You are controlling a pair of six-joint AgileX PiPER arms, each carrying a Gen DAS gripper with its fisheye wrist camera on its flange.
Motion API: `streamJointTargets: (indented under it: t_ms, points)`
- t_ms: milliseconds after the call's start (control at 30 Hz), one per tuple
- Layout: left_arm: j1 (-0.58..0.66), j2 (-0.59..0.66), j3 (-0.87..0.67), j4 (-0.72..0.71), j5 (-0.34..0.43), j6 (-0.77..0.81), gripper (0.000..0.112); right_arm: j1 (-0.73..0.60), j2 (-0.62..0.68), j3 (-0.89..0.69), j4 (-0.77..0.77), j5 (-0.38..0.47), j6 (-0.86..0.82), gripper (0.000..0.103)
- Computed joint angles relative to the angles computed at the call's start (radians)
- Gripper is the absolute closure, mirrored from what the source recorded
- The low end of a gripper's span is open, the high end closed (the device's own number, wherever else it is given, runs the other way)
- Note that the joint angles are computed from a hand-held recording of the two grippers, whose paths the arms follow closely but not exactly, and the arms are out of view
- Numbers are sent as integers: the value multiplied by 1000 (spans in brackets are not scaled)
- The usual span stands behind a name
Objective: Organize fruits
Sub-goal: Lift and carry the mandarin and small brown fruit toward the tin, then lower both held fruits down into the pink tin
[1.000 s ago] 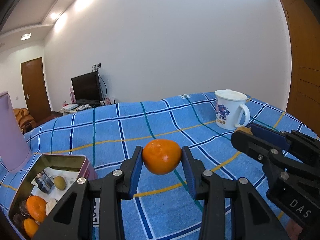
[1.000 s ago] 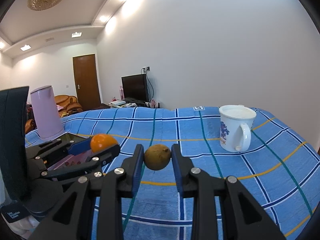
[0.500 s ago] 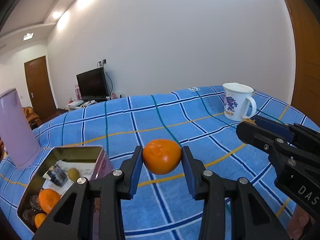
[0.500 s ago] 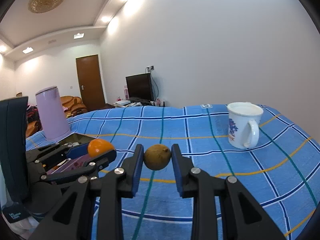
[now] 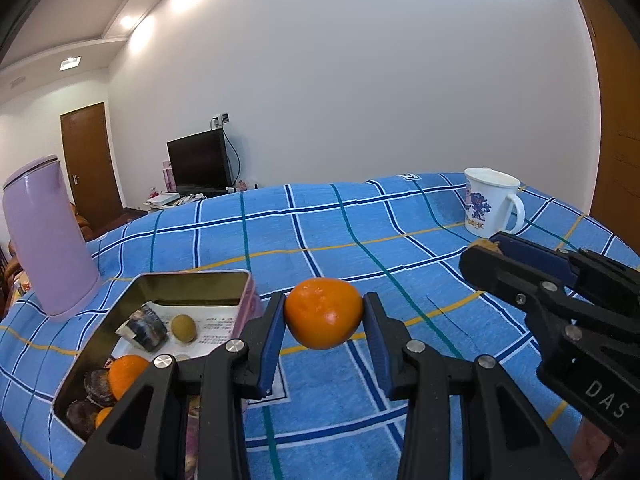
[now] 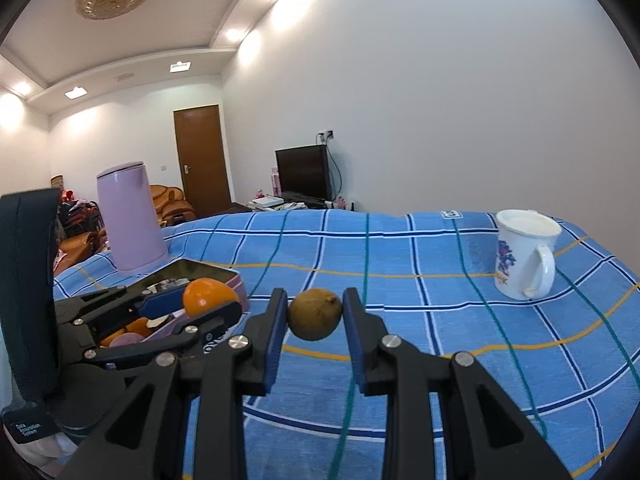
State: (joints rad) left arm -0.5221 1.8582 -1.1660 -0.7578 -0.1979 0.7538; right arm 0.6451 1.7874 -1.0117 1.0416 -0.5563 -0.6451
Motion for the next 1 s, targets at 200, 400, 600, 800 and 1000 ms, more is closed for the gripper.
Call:
streamJointTargets:
  t_ms: [200,400,600,800,1000]
  points:
    - [17,-24,37,79,-12,-85,71,18,13,-18,2,5,-7,72]
    - [34,-46,73,124,-30,-134,71,40,27,-36,2,7,-6,72]
    - [58,-65,101,173,-33,-185,71,50,44,-63,2,18,-20,72]
    - [78,-76,115,211,-31,-225,71,58,59,-93,18,29,-47,72]
    - [99,-95,133,260,-29,-273,71,64,67,-124,30,41,-76,72]
